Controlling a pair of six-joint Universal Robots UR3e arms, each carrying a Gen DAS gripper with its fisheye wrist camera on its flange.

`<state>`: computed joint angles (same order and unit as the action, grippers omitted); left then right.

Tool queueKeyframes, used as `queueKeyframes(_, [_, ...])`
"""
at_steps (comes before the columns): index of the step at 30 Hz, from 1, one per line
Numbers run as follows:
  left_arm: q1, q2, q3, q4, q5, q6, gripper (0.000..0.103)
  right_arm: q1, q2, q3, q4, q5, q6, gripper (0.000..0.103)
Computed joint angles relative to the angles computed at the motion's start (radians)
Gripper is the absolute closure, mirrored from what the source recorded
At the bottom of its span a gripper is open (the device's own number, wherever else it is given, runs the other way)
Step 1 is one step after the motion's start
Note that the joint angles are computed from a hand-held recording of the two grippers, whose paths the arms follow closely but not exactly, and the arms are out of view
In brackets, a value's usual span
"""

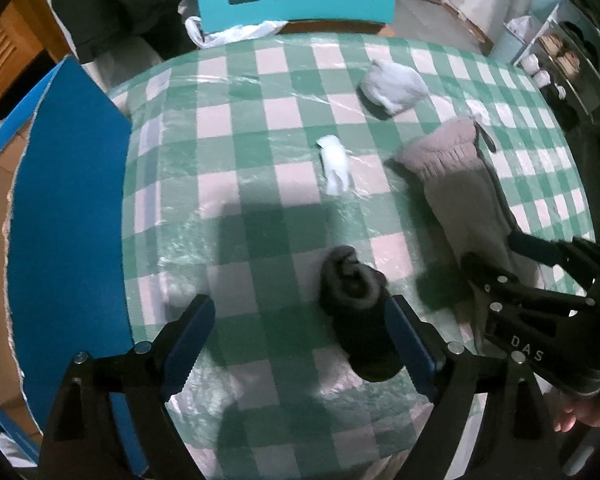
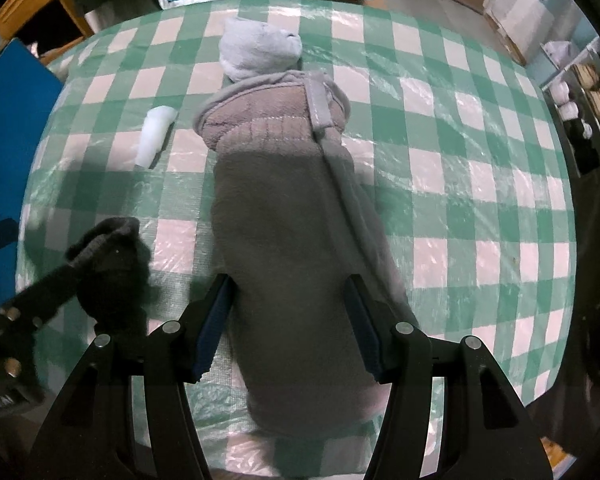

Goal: Organize soft objects
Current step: 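Grasp the black knit item with the left tool while the right tool grasps the grey mitten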

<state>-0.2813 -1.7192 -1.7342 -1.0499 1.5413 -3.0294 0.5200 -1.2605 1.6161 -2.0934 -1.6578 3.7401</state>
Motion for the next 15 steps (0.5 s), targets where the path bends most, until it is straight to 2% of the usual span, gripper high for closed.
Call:
queueKeyframes(7, [-0.044,-0.024,0.020,0.003,0.019,-0.018,0.014,0.030,0.023,-0.024,-0.001,-0.008,-0.011,0.046])
queueKeyframes(13, [-0.066,-0.092,0.048,0.004,0.018,-0.044,0.014,0.017,-0.015,0.042,-0.052,0.012,-0.023,0.046])
queueKeyframes(15, [-0.070,-0.112,0.055,0.012,0.019,-0.051,0.014,-0.024,-0.045,0.087,-0.077,0.026,-0.061,0.046])
